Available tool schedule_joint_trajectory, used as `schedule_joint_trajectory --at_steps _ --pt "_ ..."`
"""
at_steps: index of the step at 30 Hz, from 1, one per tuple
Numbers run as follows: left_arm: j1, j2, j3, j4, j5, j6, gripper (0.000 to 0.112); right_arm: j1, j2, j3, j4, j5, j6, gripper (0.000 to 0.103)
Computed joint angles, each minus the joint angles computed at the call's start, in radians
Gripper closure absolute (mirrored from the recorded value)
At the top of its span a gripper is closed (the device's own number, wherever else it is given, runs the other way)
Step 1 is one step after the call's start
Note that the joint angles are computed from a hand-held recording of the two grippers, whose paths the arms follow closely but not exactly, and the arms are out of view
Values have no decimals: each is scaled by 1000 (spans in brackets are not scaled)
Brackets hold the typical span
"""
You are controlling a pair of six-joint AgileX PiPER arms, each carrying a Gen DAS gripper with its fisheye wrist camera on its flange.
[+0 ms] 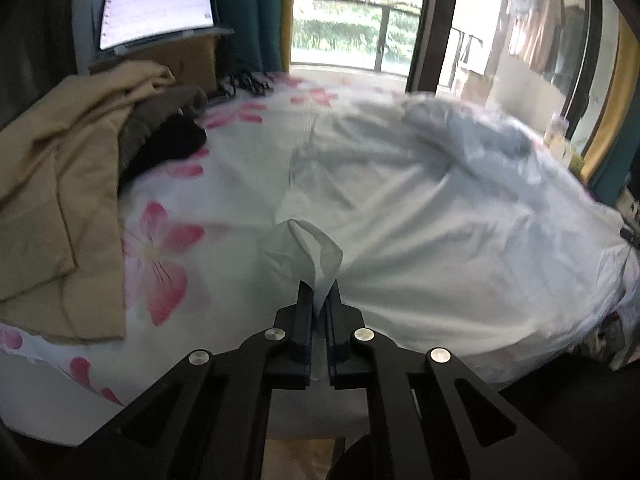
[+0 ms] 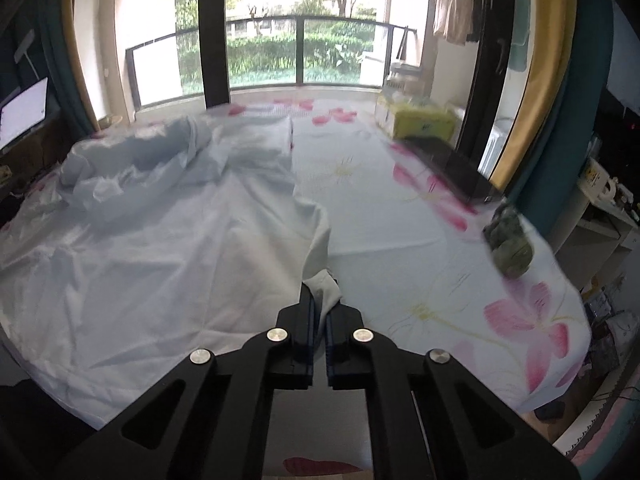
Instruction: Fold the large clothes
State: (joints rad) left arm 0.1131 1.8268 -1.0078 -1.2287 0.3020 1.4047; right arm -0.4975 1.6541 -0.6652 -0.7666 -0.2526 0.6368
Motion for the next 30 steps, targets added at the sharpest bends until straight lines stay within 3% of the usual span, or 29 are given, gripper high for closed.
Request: schedule_joint_trajectory --at_steps 13,30 --pt "15 -65 -91 24 59 -97 106 0 -63 -60 -122 -3 154 99" --pt "-19 21 -301 318 69 -442 107 1 18 -266 -405 34 478 99"
